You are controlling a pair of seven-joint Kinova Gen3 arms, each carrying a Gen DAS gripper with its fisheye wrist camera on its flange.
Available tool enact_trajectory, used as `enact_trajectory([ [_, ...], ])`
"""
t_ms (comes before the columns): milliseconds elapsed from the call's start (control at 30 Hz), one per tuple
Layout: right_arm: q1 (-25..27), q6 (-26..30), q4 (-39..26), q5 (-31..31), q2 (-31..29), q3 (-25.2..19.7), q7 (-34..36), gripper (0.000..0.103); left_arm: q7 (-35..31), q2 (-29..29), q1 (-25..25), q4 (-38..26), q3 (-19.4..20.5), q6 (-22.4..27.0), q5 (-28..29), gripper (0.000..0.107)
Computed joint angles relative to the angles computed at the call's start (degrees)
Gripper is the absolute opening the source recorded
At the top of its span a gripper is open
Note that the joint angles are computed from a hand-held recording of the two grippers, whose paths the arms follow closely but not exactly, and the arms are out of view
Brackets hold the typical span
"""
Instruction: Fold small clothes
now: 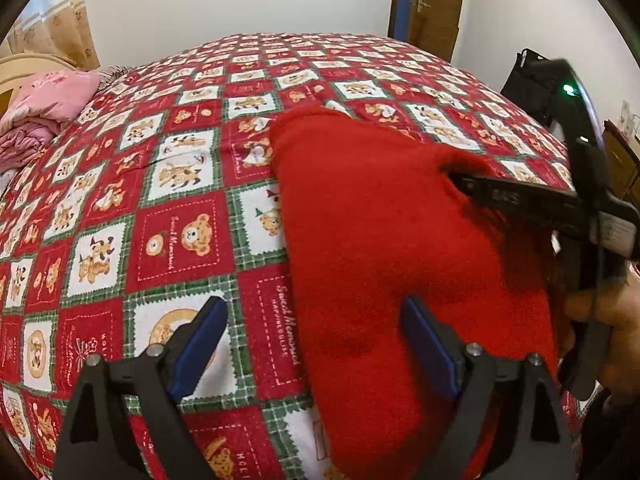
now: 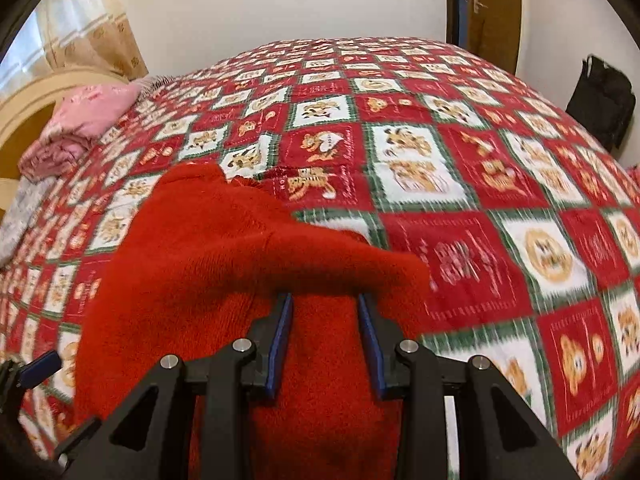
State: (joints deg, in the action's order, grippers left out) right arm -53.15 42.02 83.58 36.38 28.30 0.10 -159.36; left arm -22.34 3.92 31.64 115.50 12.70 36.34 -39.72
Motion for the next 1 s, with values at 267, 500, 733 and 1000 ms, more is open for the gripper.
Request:
enact_trajectory([
  [267, 4.28, 4.79, -3.79, 5.13, 2.25, -7.09, -0.01, 0.035, -1.01, 0.47, -0.23, -0.37, -0.4, 0.52, 1.74, 0.1],
  [500, -6.7, -6.04, 12.16, 12.03, -10.24, 3.7, -15.02, 0.035, -2.69, -0.98, -0.44, 0.04, 0.43, 2.31, 2.62, 0.1],
  [733, -12.48, -4.39, 23.57, 21.75, -18.26, -3.41, -30.04, 0.035, -2.93, -1.55, -0.9, 0.3, 1.02, 2.98, 4.05, 0.1],
  [1000, -8.15, -4.77, 25.42, 18.92, -15.04, -10.4, -35.01, 0.036, -10.96, -5.31, -3.75, 3.03, 0.86, -0.09, 11.5, 0.1],
])
